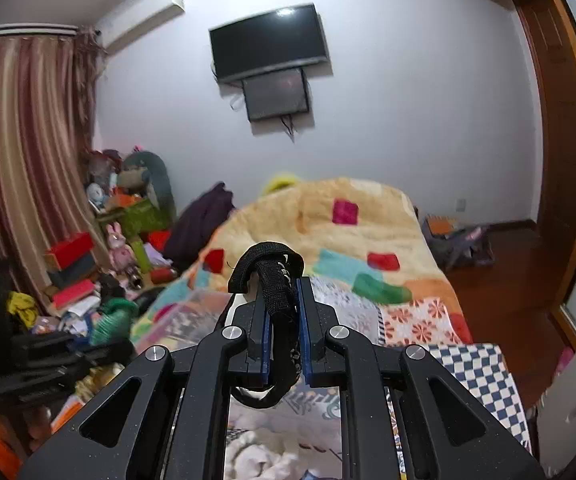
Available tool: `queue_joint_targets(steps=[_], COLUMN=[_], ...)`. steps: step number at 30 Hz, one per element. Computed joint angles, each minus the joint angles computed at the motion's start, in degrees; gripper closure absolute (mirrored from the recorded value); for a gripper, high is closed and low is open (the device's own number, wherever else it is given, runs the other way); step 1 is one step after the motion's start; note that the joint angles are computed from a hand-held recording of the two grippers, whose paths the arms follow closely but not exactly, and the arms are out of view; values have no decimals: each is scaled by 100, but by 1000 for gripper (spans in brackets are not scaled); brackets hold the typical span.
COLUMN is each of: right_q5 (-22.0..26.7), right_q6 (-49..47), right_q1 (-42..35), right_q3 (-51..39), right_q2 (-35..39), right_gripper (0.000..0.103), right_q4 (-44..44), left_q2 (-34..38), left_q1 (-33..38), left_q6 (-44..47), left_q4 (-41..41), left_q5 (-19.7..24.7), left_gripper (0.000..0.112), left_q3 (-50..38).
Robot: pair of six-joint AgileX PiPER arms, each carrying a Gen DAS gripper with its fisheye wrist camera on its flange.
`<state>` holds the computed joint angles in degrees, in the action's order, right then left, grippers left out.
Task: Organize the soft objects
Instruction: 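Lift the green sleeve into the clear box with the left tool while the right tool drops the bag in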
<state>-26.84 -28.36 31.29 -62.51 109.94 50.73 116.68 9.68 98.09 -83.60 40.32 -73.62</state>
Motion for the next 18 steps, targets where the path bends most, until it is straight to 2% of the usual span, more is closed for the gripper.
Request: queue_joint_targets(steps=[5, 9, 11, 13, 15, 17, 18], right_q5=[680, 1094, 1210, 1362, 1326, 1176, 1138], right_q6=[-507, -1443, -2010, -2270, -2849, -3549, -3814], right_q1=[-245, -338, -345, -388, -347, -298, -281], right_q3=[-488, -737, -825, -852, -878, -923, -934], right_q2=[507, 692, 732, 732, 730, 755, 755], right_gripper=[93, 93, 93, 91, 91, 86, 76], right_q4=[574, 1449, 1963, 2174, 2715, 3308, 3542], left_q2=[512, 774, 844, 892, 927, 960, 961], left_q1=[-183, -327, -390, -461, -454, -420, -405], left_q6=[-1102, -1654, -1887, -2108, -2144, -2224, -2181], left_q4=[841, 1285, 1502, 1673, 1655, 1730, 1696], left_q5=[-94, -246, -317, -495, -518, -442, -440], left_gripper=[92, 90, 78, 52, 47, 42, 38], left_q3=[-762, -1178, -1326, -1413, -1421, -1442, -1416])
